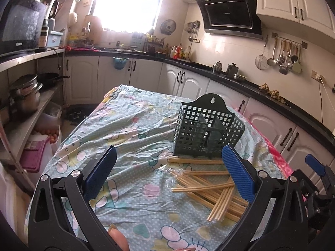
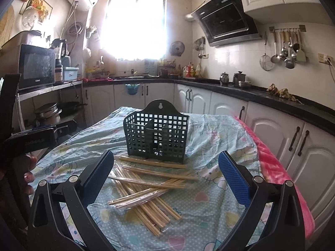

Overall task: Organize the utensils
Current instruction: 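Move the left tool toward the wooden chopsticks while the right tool also approaches them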

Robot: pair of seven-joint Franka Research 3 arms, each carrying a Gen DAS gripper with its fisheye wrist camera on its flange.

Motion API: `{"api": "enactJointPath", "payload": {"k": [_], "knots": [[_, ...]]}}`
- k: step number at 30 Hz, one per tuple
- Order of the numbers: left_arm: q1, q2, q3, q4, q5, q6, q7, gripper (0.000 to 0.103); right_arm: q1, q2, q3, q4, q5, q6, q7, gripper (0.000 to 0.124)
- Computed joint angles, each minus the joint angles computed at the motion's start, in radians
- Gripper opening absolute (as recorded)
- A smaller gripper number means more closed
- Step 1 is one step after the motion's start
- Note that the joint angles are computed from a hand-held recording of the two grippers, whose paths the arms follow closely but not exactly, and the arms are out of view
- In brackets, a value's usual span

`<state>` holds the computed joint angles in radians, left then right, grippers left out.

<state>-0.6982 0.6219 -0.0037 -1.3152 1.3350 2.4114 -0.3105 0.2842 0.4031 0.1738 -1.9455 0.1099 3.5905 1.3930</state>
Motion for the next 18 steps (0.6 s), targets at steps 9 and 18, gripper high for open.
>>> {"api": "enactJointPath", "payload": {"k": [9, 18], "knots": [[0.035, 0.016, -0.004, 0.039, -0.068, 0.04, 0.077, 0.093, -0.135, 0.051, 0.127, 0.13, -0.121, -0.138, 0.084, 0.097], [0.105, 0.126, -0.023, 0.176, -0.281, 0.198, 0.296, 0.093, -0.173, 0.15, 0.166, 0.345, -0.055, -0.324, 0.026, 0.097]]}}
